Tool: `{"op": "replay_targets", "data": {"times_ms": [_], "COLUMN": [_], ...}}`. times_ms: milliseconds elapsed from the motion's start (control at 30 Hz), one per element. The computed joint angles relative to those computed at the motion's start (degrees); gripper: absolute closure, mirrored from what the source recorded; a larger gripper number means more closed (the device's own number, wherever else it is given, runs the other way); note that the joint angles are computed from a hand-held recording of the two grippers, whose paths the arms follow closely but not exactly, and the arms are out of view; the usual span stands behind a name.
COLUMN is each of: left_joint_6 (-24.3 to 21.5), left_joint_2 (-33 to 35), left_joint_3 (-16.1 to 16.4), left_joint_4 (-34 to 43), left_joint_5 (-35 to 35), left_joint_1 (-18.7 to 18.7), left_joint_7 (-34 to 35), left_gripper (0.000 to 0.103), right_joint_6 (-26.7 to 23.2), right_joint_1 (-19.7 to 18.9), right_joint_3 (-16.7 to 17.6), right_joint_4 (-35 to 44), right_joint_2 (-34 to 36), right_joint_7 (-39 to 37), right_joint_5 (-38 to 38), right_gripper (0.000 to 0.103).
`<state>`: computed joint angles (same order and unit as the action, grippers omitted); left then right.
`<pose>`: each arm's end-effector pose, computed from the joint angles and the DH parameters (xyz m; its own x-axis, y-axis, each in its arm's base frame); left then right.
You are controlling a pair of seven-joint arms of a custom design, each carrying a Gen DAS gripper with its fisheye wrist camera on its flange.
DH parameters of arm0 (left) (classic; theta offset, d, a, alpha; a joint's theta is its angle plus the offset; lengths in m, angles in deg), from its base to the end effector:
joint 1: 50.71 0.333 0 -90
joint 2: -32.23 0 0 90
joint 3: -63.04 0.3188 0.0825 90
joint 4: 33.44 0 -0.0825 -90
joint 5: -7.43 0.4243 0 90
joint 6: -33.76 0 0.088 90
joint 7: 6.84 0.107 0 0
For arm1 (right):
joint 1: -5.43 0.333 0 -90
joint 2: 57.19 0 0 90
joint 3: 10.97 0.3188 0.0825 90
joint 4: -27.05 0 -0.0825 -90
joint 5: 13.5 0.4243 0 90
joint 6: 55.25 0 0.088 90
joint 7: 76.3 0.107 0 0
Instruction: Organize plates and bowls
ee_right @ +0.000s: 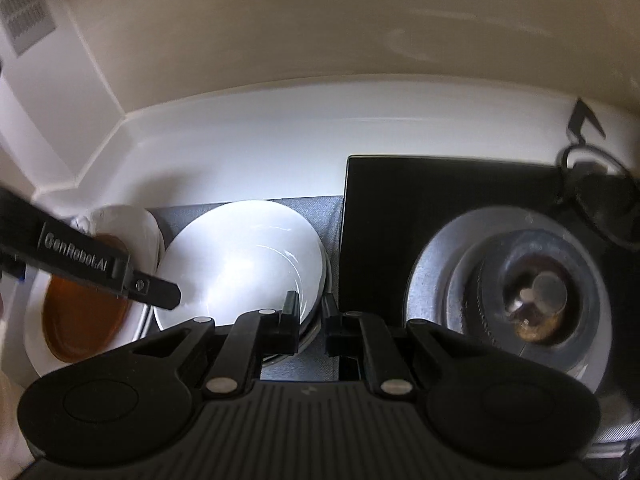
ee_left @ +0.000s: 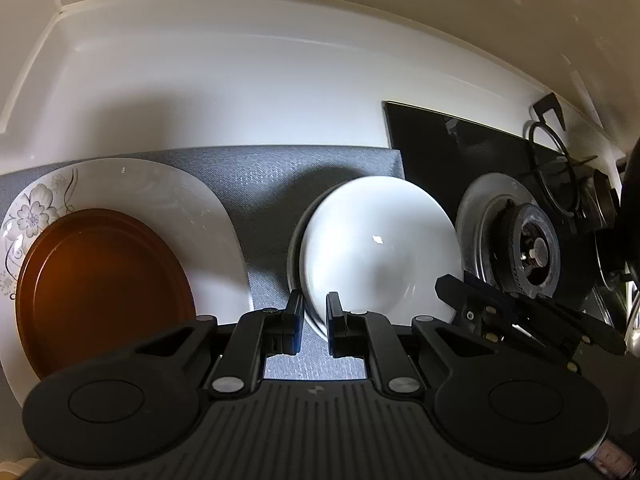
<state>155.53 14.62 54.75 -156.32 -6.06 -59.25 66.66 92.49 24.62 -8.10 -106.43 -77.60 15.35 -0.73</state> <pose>0.5017 -0.1689 0.5510 0.0600 -0.9659 0.2520 -0.9711 -0.1150 -0.2093 0.4845 0.1942 0.5317 0.2605 -0.9441 -0.2021 -0.8297 -0.1119 -0.5469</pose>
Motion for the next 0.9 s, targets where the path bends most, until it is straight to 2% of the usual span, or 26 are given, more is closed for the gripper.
{"op": "replay_targets", "data": {"times_ms": [200,233,300,367,433,533,600,700,800,900], "left_joint_6": [1.7,2.0,2.4,1.8,2.2,1.7,0.2,-1.7,-1.1,-0.2], "left_joint_2": [-1.6,-1.5,-0.9,0.7,2.0,3.6,4.7,6.1,6.4,6.2], "left_joint_3": [0.5,0.5,0.4,0.5,-0.2,-0.4,0.1,0.0,-0.1,-1.1], "left_joint_4": [-1.2,-1.2,-0.8,0.2,1.1,2.7,3.6,4.2,3.7,2.9], "left_joint_5": [-0.4,-0.2,0.1,-0.3,1.2,1.9,0.7,0.9,-0.3,2.1], "left_joint_1": [0.3,0.5,0.7,0.5,0.7,0.7,0.8,1.2,0.9,0.8], "left_joint_7": [0.6,0.2,-0.3,-0.2,-0.4,-1.0,-1.4,-2.4,-1.0,-3.0], "left_gripper": [0.092,0.092,0.092,0.092,0.088,0.080,0.079,0.079,0.079,0.082], "right_joint_6": [-0.6,-0.4,-1.0,-1.8,-2.6,-3.5,-3.4,-2.9,-3.0,-3.8], "right_joint_1": [0.4,0.4,0.6,1.0,1.1,1.0,1.5,0.7,0.4,-0.1], "right_joint_3": [-1.9,-2.3,-3.5,-4.7,-5.6,-5.6,-5.7,-4.3,-3.8,-3.3], "right_joint_4": [-1.5,-1.7,-1.8,-1.9,-1.8,-1.6,-1.4,-1.5,-1.2,0.4], "right_joint_2": [-2.2,-2.5,-2.5,-2.3,-1.6,-0.7,-0.1,0.0,0.3,2.0], "right_joint_7": [2.4,3.3,4.2,4.4,4.7,4.9,3.2,4.4,5.3,6.5], "right_joint_5": [6.4,7.8,10.8,14.4,18.0,21.5,24.2,23.6,23.2,21.8], "right_gripper": [0.090,0.086,0.085,0.076,0.068,0.068,0.066,0.066,0.065,0.065]}}
